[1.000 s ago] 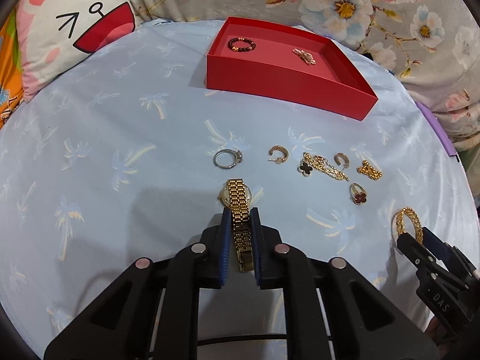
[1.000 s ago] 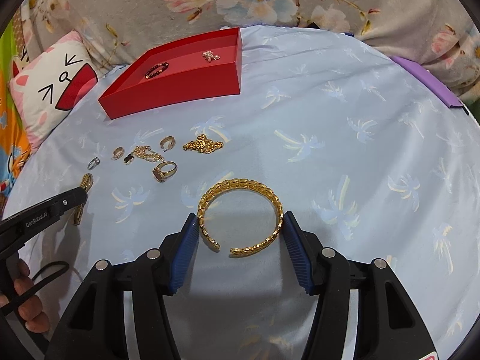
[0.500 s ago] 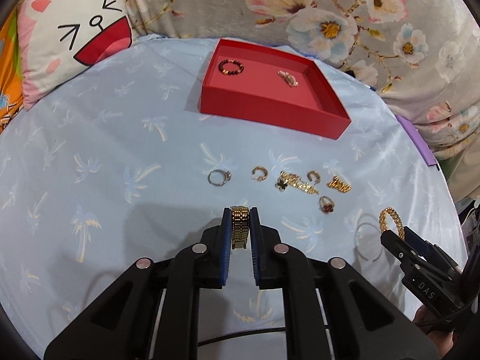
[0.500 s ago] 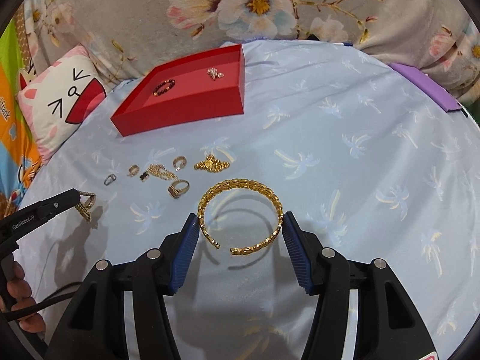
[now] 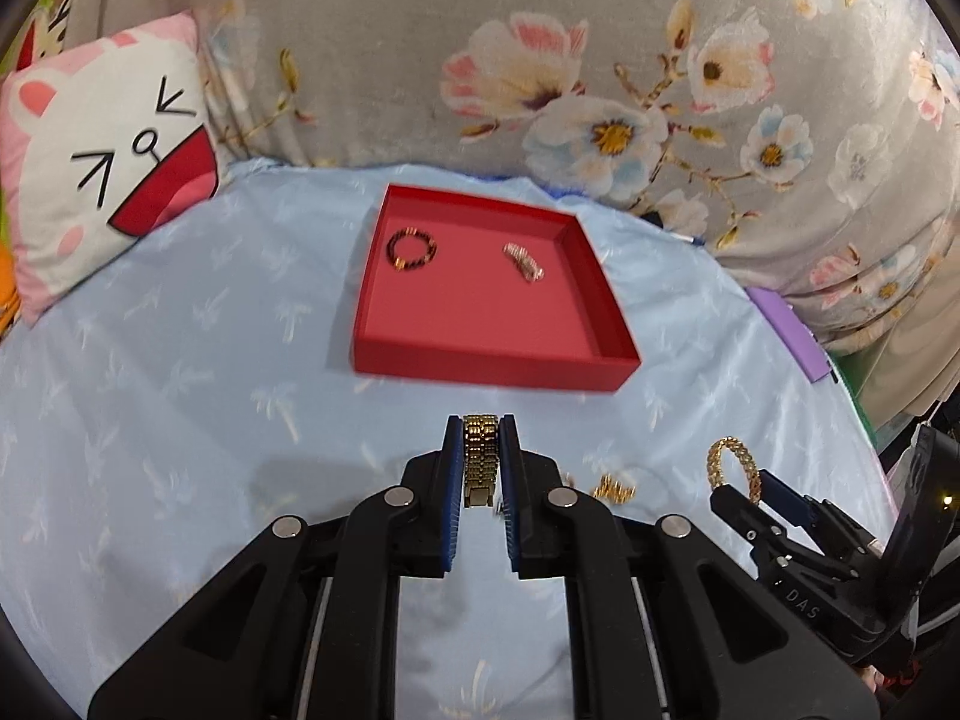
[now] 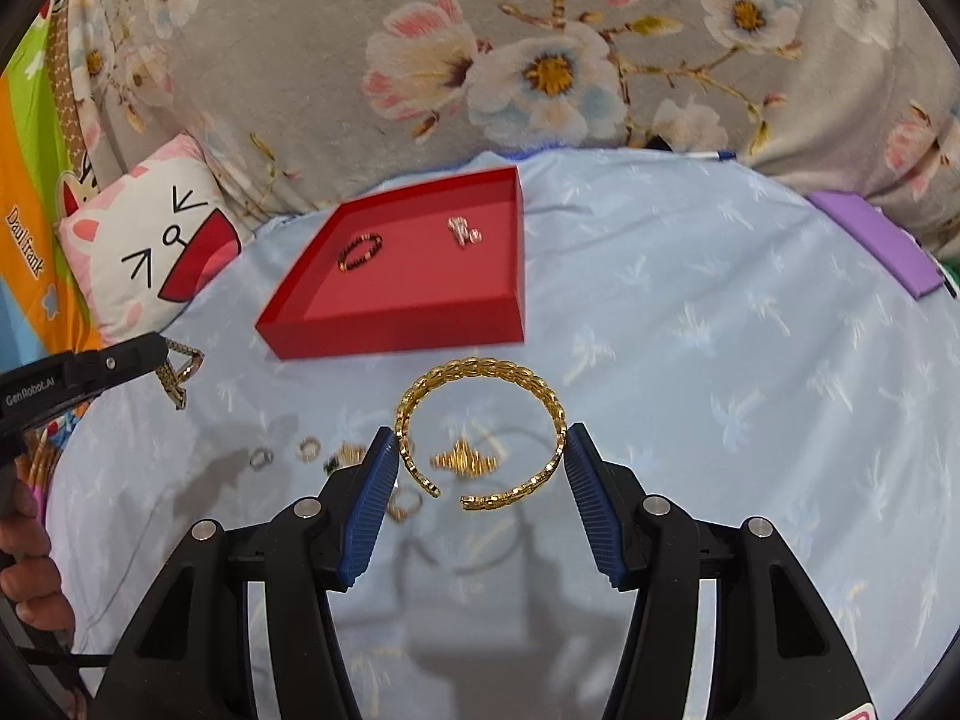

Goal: Organize jewelry
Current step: 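Carry the watch and bangle into the red tray and open both tools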

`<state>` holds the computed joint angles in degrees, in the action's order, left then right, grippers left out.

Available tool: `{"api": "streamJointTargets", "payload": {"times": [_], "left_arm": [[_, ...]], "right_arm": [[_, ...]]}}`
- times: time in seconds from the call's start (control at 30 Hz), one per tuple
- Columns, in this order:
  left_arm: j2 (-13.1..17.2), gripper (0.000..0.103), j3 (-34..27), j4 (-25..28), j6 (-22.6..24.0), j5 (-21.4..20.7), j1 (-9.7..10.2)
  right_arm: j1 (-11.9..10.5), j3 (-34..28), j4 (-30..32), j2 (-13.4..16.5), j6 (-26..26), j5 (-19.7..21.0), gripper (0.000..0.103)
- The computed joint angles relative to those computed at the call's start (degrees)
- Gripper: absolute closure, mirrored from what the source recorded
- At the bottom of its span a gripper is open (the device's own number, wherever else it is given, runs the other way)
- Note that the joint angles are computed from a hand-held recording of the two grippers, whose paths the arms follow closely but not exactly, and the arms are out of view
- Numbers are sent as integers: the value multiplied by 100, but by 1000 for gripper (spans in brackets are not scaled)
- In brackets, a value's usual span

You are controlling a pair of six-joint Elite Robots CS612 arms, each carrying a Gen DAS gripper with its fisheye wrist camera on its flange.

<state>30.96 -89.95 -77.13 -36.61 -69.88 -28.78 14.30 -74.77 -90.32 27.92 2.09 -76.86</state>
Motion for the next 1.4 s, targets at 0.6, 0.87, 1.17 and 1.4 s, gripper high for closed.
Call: {"api": "streamJointTargets", "payload": {"times": [0.6,0.87,1.17,1.4], "left_arm": [[-980,92,2371,-1238,36,-1117,788],[-1155,92,3086,-1167,-30,-1122,907],[-1154,92,3277,-957,11,-698,909],[-1093,77,3145,-999,49,-110,855]], "right_arm": [[174,3450,-1878,-1531,-40,39,47],[229,5038,-2311,-2186,-62,126,47],[325,6606,-3031,-2892,-318,-142,47],[382,6837,-3387,-2969,-499,-478,46]]}}
